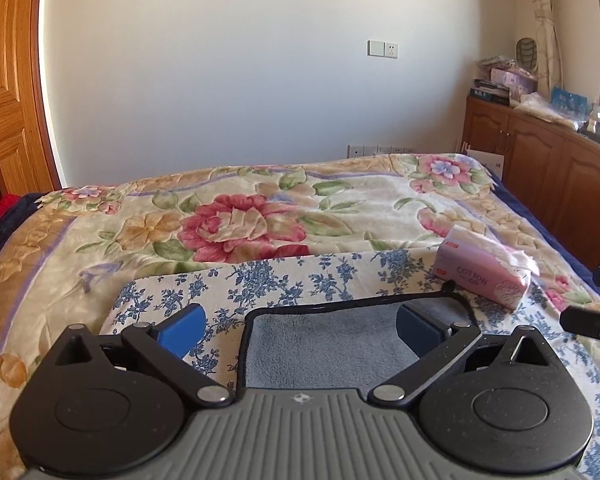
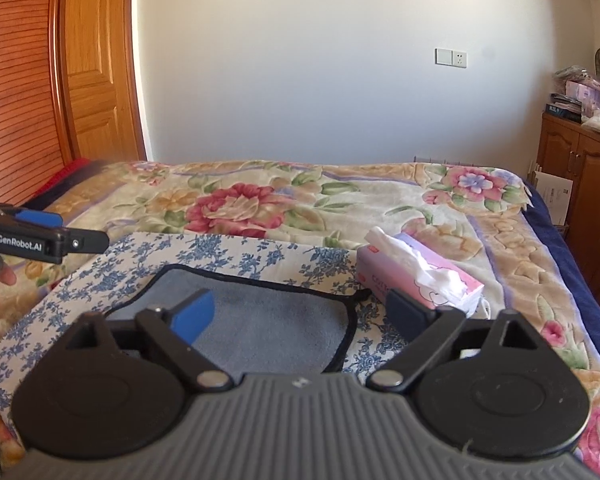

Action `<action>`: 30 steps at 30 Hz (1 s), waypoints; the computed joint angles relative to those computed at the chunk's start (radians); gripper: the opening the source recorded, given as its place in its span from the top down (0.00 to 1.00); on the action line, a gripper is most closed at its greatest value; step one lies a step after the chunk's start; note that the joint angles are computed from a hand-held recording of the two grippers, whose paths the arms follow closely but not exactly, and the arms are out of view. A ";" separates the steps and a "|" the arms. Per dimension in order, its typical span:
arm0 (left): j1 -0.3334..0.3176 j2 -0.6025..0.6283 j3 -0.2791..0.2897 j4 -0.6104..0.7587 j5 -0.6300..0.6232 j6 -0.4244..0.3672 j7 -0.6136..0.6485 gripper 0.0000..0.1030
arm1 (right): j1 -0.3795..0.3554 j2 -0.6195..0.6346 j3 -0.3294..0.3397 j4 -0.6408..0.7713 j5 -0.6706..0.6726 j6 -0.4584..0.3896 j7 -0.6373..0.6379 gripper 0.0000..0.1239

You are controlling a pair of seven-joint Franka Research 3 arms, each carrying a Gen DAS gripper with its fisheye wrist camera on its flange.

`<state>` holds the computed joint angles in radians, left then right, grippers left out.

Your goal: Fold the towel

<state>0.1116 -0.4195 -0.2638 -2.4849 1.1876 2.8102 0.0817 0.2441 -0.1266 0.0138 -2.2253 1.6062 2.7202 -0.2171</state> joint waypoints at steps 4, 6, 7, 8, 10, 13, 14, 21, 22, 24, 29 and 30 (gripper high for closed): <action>-0.014 -0.022 -0.002 -0.002 -0.027 -0.012 0.028 0.00 | -0.001 -0.024 -0.003 -0.016 0.002 -0.004 -0.002 0.17; -0.020 -0.037 -0.007 -0.006 -0.041 -0.024 0.046 0.00 | -0.001 -0.040 -0.006 -0.027 0.003 -0.008 -0.008 0.17; -0.023 -0.046 -0.008 -0.009 -0.047 -0.026 0.053 0.00 | -0.001 -0.049 -0.007 -0.032 0.003 -0.010 -0.007 0.17; -0.026 -0.054 -0.009 -0.012 -0.057 -0.029 0.063 0.00 | -0.001 -0.056 -0.010 -0.036 -0.001 -0.013 -0.003 0.17; -0.031 -0.074 -0.011 -0.019 -0.079 -0.036 0.079 0.00 | -0.001 -0.072 -0.012 -0.047 -0.013 -0.013 0.007 0.17; -0.038 -0.104 -0.015 -0.032 -0.116 -0.043 0.104 0.00 | 0.003 -0.097 -0.014 -0.064 -0.022 -0.001 0.017 0.17; -0.040 -0.115 -0.018 -0.037 -0.128 -0.046 0.113 0.00 | 0.005 -0.108 -0.015 -0.073 -0.023 0.001 0.017 0.17; -0.059 -0.205 -0.045 -0.082 -0.215 -0.073 0.175 0.00 | 0.015 -0.189 -0.033 -0.138 -0.041 -0.011 0.031 0.17; -0.061 -0.218 -0.051 -0.088 -0.225 -0.079 0.181 0.00 | 0.017 -0.200 -0.035 -0.147 -0.045 -0.013 0.034 0.17; -0.069 -0.245 -0.060 -0.103 -0.248 -0.089 0.192 0.00 | 0.020 -0.223 -0.040 -0.165 -0.053 -0.019 0.043 0.17; -0.090 -0.310 -0.087 -0.140 -0.294 -0.118 0.215 0.00 | 0.028 -0.276 -0.051 -0.209 -0.063 -0.027 0.055 0.17; -0.095 -0.323 -0.091 -0.147 -0.303 -0.125 0.218 0.00 | 0.029 -0.286 -0.053 -0.217 -0.067 -0.029 0.060 0.17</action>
<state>0.0162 -0.7422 -0.3551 -2.6320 0.8845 2.6854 0.3002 0.2729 -0.4131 -0.0395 -2.4421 1.5391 2.6915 -0.1569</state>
